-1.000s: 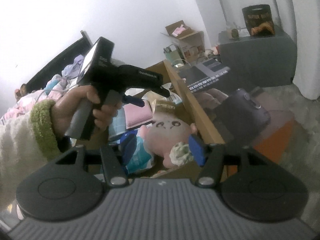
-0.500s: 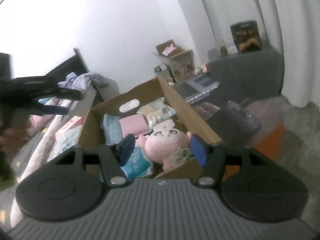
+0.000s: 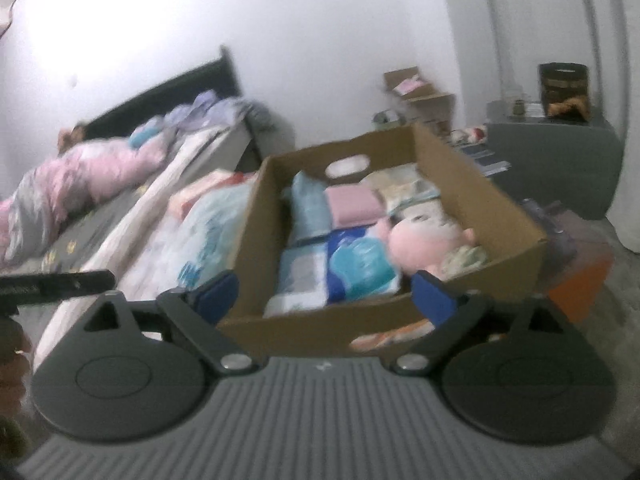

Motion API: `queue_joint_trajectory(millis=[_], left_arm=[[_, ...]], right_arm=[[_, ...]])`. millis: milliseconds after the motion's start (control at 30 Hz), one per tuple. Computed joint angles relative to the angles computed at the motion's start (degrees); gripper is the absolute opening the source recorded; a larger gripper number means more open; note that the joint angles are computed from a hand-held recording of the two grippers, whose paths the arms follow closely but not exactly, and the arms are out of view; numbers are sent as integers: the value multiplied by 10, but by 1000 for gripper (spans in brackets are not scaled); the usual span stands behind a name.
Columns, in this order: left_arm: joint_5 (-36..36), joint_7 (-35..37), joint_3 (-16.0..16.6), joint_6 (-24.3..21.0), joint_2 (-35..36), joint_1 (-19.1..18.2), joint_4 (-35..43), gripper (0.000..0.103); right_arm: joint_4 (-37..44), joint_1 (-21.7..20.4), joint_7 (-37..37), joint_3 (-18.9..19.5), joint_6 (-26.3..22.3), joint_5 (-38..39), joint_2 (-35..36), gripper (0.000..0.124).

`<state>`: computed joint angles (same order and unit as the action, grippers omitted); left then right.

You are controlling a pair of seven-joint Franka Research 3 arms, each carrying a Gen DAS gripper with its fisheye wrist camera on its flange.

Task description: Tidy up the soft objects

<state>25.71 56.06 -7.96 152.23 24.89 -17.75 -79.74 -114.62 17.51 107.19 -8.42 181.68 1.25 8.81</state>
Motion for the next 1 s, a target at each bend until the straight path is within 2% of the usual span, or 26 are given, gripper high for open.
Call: queue_joint_trajectory(millis=[67,133,200,300,467,700,1000], left_arm=[[61,-49,31,-3,-14,-30,-24,103],[126,-97,51,-24,-22,-55,-34,103],[147,-99,41,-53,-15,-59,-21,103],[95,-22,0,-65,5,-32,0,103],[15,-26,-15,-83,19,-23,19,103],[-8,-16,-12,-117,36,-33,56,103],[-9,-13,-6,-150,56,-44,94,102]], right_arm=[[1,-6,-12,17,-14,9,0,95],[2,-22,-33,43,-29,32,0,96],[3,-43,-64,73,-41,70,-1,98],[17,-50,-88,86,-69,96,5,99],[28,-20,-50,54,-91,30,10,99],[47,-34,-52,59,-120,21,21,100],[75,-53,-101,77,-138,68,43,101]])
